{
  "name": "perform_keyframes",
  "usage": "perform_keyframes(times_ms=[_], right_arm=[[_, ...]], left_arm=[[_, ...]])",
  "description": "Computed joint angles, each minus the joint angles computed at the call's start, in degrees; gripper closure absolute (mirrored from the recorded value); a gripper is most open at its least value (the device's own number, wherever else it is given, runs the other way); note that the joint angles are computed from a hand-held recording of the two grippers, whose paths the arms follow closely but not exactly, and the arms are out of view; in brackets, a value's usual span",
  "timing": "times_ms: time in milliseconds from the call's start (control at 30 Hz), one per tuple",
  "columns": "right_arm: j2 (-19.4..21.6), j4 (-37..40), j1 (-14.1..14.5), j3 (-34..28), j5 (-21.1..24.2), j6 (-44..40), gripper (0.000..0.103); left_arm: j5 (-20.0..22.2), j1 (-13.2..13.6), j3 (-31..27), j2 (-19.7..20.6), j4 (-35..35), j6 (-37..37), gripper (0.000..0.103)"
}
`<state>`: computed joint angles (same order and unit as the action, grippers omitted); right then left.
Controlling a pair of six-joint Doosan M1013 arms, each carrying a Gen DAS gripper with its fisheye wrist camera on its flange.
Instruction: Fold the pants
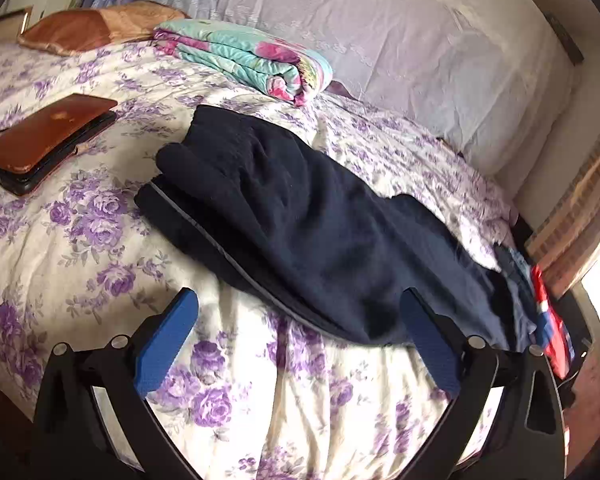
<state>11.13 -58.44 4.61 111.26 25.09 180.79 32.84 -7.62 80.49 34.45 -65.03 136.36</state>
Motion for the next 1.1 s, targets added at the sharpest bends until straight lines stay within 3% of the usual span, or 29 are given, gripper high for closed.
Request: perform_keyframes(times_ms=[167, 267, 367, 533, 667, 767, 800, 867, 933, 967, 1000, 1100], right_arm=[[-0.6, -0.6, -1.0, 1.1, -3.6, 2.9, 0.096], [-0.5, -0.4, -0.9, 1.0, -3.4, 2.7, 0.096], [-0.5, -0.6, -0.7, 1.0, -3.1, 2.9, 0.096], [-0.5, -0.5, -0.8, 0.9, -3.1, 2.5, 0.095], [-0.5, -0.1, -0.8, 0.9, -3.1, 2.2, 0.095], [-0.5, 0.4, -0.7, 0.8, -3.0, 1.7, 0.095], [-0.5, 1.1, -0.7, 0.8, -3.0, 0.8, 0.093], [-1.0, 3.0, -0.4, 0.8, -2.8, -2.4, 0.083], [-1.6, 2.4, 0.8, 0.8, -0.8, -4.7, 0.048], [-1.5, 0.8, 1.9, 0.5, 2.3, -4.9, 0.041], [-1.0, -1.4, 3.5, -0.3, 7.2, -5.5, 0.035], [1.2, -5.1, 6.3, -2.6, 17.3, -11.3, 0.035]], left_arm=[[3.6, 1.7, -1.6, 0.7, -9.1, 0.8, 0.005], [3.3, 1.6, -4.5, 1.8, -3.0, -5.3, 0.005], [6.5, 1.9, -7.8, 4.0, -2.5, -9.2, 0.006], [7.5, 1.2, -11.3, 5.8, 2.4, -13.6, 0.035], [9.1, 1.5, -12.2, 7.0, 3.9, -16.2, 0.048], [8.0, 1.7, -11.3, 6.7, 3.6, -15.1, 0.066], [7.5, 1.7, -11.2, 6.7, 4.3, -15.3, 0.078], [7.0, 1.9, -11.0, 6.9, 4.4, -14.9, 0.085], [8.0, 2.4, -10.8, 7.2, 1.5, -12.7, 0.088], [8.3, 2.5, -10.7, 7.3, 0.9, -11.9, 0.089], [8.4, 2.6, -10.7, 7.3, 0.7, -11.5, 0.089], [7.9, 2.4, -10.7, 7.3, 1.4, -12.0, 0.089]])
